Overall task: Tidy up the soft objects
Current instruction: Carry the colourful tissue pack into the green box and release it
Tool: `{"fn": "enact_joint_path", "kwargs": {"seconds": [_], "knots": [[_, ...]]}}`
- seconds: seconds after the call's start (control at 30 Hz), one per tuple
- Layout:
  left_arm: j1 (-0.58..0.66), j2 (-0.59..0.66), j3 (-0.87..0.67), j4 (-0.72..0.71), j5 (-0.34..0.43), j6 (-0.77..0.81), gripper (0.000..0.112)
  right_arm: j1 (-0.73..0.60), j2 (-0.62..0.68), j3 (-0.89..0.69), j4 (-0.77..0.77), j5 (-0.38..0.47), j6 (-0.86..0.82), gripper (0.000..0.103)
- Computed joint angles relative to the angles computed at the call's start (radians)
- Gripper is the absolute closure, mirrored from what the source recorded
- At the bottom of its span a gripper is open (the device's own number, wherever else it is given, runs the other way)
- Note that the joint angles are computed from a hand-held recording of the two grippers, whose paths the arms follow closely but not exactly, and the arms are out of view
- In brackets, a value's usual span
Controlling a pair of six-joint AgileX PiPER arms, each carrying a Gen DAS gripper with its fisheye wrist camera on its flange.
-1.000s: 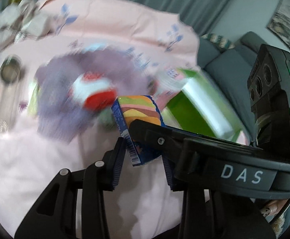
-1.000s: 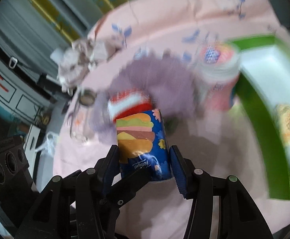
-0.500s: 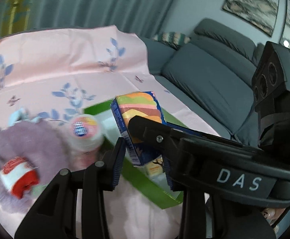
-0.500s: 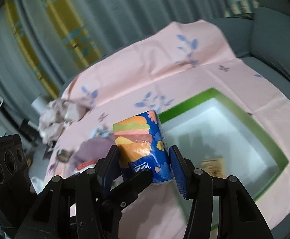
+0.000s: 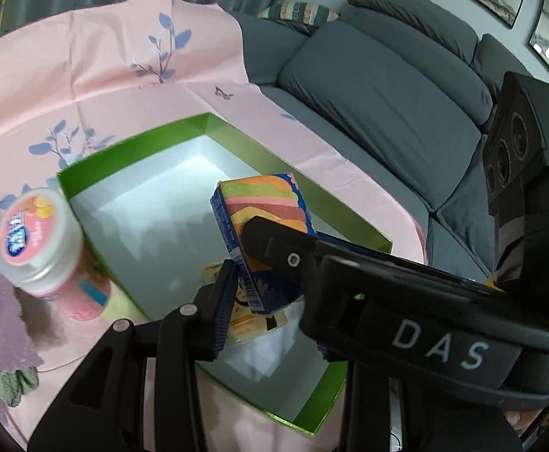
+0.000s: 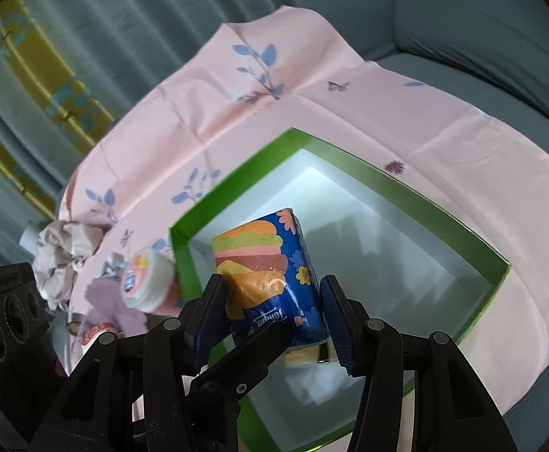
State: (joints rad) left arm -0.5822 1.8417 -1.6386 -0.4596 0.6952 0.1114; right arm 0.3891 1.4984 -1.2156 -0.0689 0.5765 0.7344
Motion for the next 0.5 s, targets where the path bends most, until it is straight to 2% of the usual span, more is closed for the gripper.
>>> {"fn": "enact_joint_path", "kwargs": {"seconds": [0.4,0.5], "knots": [[-0.026,0.104,-0.122,0.046,0.099,-0.077,0.079,-0.053,0.040,-0.004,0.048,0.046,-0.029,0.048],[-0.030,0.108,-0.123,0.057,0.101,-0.086,0.078,-0.059,0.051,-0.009,0.058,0.059,-0.038,0.048]]}}
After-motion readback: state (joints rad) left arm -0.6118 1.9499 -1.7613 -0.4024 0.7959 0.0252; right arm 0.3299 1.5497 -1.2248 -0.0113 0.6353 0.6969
